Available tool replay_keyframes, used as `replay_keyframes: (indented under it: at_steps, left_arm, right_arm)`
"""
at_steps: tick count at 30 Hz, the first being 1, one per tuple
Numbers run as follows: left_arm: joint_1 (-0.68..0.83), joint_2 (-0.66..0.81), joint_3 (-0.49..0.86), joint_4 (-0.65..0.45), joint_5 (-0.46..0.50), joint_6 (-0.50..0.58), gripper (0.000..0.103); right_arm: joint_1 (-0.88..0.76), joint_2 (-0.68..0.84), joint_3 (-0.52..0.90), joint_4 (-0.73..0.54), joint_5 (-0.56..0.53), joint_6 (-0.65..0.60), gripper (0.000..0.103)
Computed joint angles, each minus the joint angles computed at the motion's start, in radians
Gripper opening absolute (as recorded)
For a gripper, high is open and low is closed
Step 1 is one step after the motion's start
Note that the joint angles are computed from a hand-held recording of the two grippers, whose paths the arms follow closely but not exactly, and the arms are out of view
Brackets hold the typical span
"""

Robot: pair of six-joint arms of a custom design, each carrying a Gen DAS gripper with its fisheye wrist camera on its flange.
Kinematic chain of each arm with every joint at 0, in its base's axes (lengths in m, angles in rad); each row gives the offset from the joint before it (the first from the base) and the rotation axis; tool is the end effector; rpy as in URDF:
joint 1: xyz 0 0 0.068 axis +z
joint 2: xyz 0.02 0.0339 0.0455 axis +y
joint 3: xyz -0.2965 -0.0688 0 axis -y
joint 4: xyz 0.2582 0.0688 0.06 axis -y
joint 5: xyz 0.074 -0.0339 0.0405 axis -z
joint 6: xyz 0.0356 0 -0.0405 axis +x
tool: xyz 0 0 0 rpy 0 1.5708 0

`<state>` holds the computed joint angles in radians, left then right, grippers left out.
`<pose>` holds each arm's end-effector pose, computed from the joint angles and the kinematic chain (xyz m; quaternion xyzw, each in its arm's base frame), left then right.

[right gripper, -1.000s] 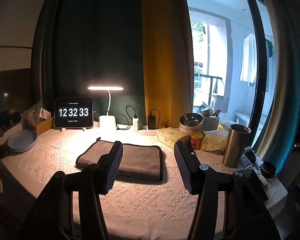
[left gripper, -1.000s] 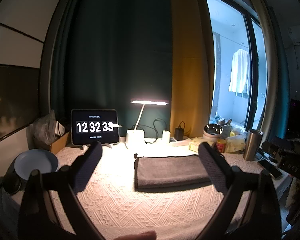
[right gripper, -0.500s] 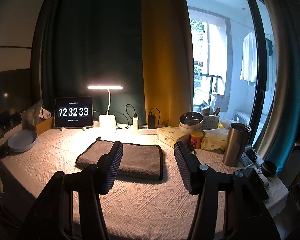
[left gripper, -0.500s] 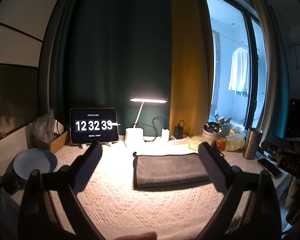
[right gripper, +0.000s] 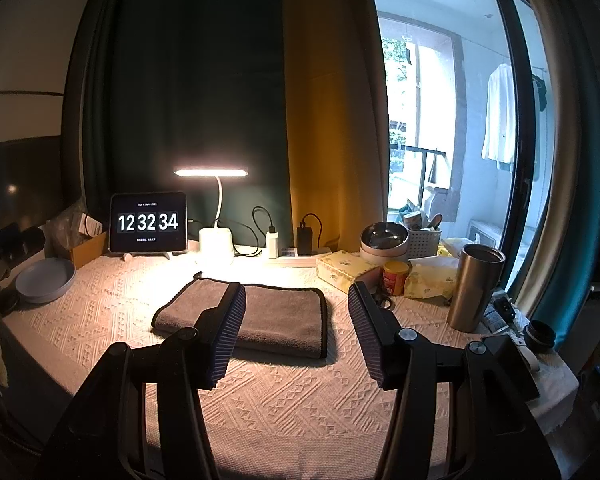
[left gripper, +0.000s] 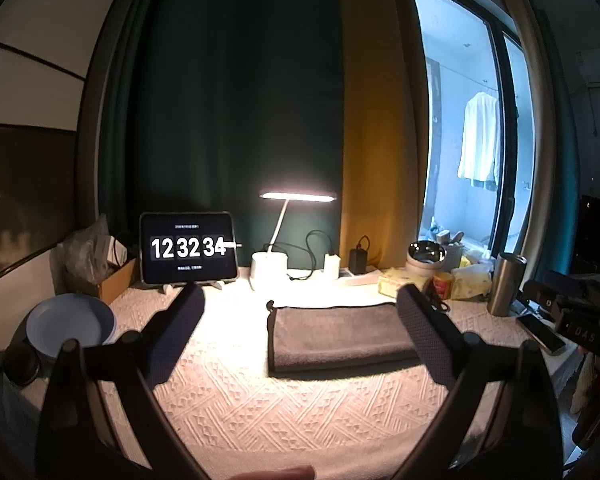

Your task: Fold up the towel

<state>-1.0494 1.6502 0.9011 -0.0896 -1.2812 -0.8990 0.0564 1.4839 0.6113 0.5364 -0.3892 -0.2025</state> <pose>0.1938 -0.2689 0.2146 -0.1571 0.7626 0.0762 0.6229 0.3059 0.0308 0.2144 -0.2143 0.7789 0.1158 0.5779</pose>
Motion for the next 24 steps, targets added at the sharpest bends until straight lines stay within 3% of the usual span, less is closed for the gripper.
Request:
replay_keyframes:
  at_steps: [24]
  left_arm:
    - [0.004,0.015,-0.005,0.052,0.016,0.035,0.098]
  right_arm:
    - [0.012,0.022,-0.007,0.03,-0.007,-0.001,0.056]
